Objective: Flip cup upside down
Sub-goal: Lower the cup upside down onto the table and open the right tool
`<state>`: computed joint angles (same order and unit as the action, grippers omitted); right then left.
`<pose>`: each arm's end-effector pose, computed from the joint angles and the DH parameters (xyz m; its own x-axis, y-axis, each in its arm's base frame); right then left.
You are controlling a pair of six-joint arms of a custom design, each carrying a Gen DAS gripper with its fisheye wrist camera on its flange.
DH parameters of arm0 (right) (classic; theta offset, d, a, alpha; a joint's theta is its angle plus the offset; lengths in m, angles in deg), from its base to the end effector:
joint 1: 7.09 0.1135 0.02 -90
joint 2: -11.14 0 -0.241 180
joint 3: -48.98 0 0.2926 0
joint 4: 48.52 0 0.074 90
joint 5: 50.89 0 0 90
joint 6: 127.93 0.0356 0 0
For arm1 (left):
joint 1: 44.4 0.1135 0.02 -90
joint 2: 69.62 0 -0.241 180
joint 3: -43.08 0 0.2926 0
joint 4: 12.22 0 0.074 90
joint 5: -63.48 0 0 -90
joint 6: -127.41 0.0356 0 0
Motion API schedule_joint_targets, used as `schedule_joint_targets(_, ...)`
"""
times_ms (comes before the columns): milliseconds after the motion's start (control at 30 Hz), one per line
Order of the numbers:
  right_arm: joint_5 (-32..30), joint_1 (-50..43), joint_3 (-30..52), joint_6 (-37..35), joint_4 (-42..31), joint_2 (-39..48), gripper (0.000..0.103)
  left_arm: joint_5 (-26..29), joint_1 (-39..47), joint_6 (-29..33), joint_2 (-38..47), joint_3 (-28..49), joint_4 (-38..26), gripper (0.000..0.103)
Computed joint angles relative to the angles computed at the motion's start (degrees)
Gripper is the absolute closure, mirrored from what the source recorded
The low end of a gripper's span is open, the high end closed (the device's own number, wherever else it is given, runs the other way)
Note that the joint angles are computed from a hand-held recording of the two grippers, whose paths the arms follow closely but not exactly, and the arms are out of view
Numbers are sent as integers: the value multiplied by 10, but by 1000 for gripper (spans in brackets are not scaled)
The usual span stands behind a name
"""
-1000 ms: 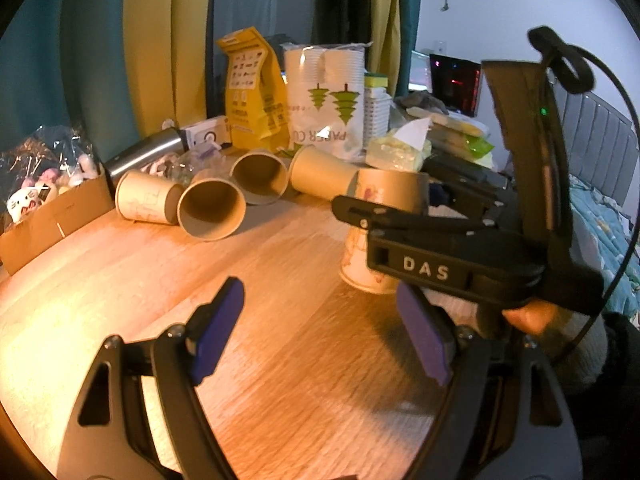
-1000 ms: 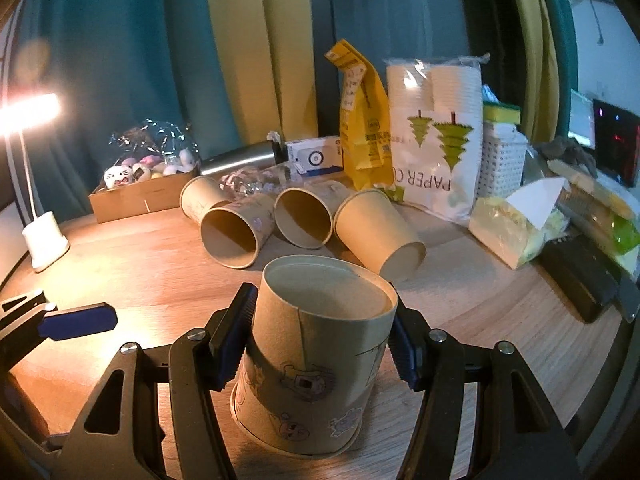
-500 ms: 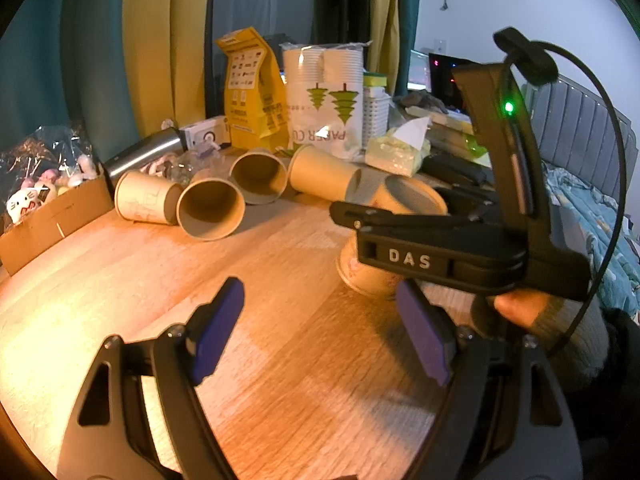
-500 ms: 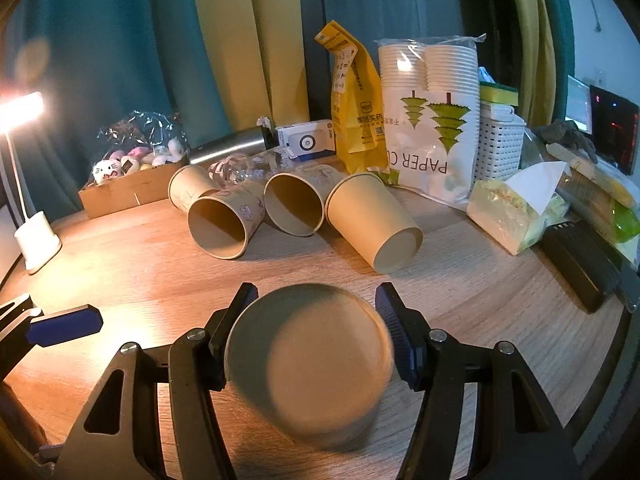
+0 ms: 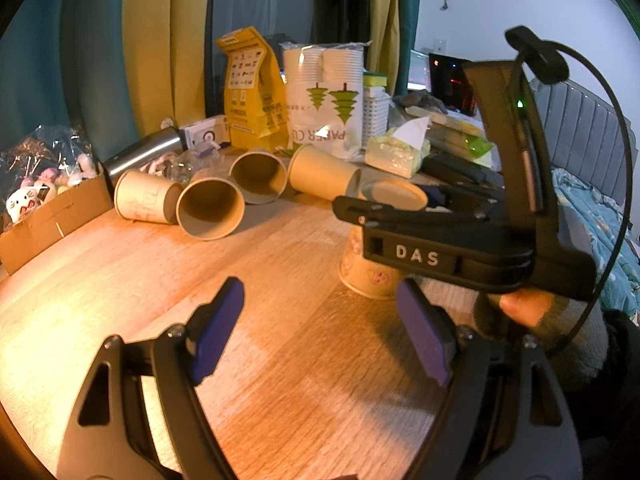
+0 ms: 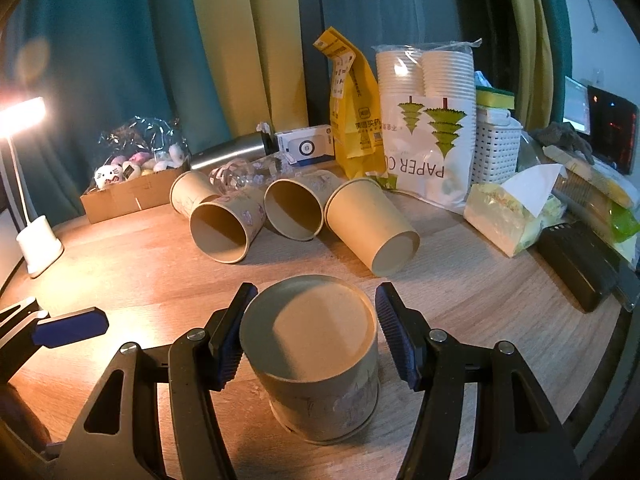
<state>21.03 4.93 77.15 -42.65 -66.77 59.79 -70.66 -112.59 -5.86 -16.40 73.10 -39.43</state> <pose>0.2119 0.0564 0.1246 -0.5741 -0.2022 -0.7934 -0.4836 0.8657 0.1293 0.1003 -0.1840 0.1145 -0.5521 0.0558 -0.8319 0.1688 0.9846 -0.0461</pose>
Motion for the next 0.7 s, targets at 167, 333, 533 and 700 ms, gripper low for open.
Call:
schedule_joint_targets(167, -13, -17, -7, -4, -69, -81, 39, -2, -2, -1, 3, 0, 3, 23)
schedule_joint_targets(333, -33, -51, -5, -18, -176, -186, 38, -6, -4, -4, 5, 0, 4, 23)
schedule_joint_targets(533, -47, -76, -1, -40, -277, -259, 38, -14, -9, -9, 3, 3, -4, 23)
schedule_joint_targets(700, -58, -95, -18, -54, -342, -323, 38, -15, -10, -9, 2, 3, -5, 23)
